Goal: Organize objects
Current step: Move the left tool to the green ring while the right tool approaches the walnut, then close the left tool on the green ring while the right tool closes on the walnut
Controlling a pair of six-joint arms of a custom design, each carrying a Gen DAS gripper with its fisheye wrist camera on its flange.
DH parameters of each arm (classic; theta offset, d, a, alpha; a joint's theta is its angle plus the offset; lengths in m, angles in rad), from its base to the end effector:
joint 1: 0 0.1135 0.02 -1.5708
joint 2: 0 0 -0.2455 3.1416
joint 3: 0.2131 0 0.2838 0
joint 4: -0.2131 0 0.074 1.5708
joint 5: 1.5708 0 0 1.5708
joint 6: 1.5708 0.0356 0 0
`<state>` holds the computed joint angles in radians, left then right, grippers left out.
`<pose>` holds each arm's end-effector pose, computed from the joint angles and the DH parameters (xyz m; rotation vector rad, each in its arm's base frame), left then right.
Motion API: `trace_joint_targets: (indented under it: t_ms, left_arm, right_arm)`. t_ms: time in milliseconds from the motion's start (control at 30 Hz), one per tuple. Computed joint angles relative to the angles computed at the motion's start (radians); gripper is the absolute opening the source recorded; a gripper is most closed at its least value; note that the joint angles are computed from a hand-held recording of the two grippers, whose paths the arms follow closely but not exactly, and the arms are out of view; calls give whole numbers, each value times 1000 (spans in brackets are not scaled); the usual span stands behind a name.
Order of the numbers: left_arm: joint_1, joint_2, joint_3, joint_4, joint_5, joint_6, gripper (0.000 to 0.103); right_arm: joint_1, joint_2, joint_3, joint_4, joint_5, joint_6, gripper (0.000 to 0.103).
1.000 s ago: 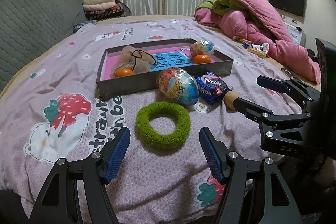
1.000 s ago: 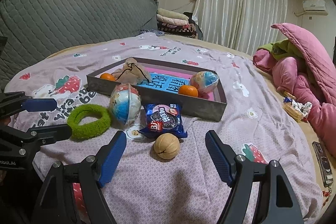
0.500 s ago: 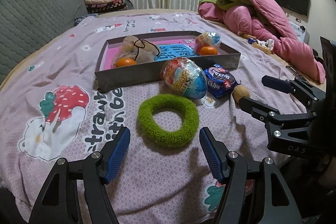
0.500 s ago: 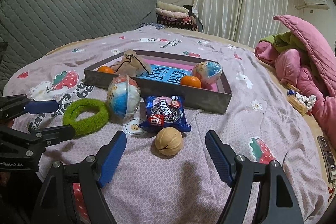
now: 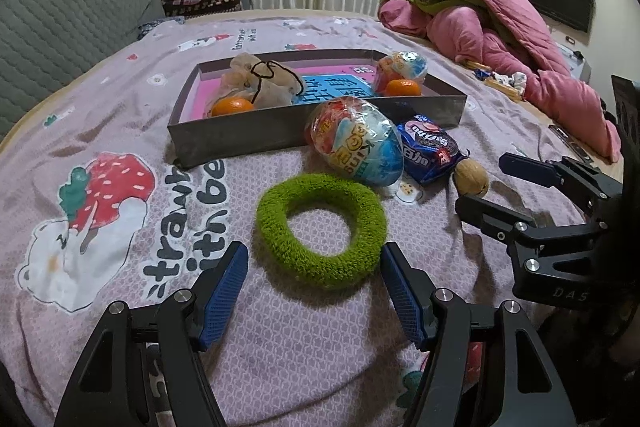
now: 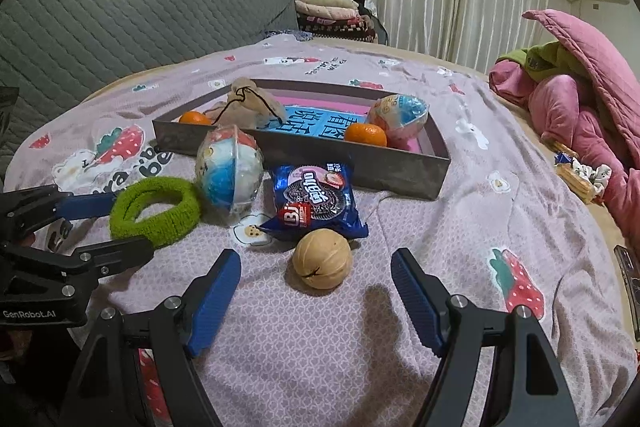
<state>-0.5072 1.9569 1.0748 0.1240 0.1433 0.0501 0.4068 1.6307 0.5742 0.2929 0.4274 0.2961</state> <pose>0.3598 -0.2057 0.0898 0.7167 2.2410 -0.3937 0.2816 0.1053 0.0730 0.0836 2.2530 -0.1274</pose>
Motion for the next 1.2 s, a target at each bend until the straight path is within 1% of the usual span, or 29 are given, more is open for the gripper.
trace_joint_targets:
  t_ms: [200,500,600,667,867,1067,1200]
  left_arm:
    - [-2,20,23,-1,6,-3,70]
    - [4,66,81,-13,19,-26,71]
    - [5,79,99,-15,13,-29,71]
    - [4,90,113,-19,12,-30,71]
    - [10,120,152,-37,24,-44,71]
    - [9,147,186,-46,21,-59,71]
    - [15,172,220,-61,39,-71,71]
  right_arm:
    - [-12,34,25,-20,-10,1,77]
    - [-48,52,31,2,-56,20,76]
    - [-56,59,31,12,-62,26,70]
    - [-56,64,35,10,-56,26,58]
    - [-44,85,48,12,-48,7,44]
    - [-51,86,43,28,-66,5,36]
    - [-59,86,41,38,-76,13,34]
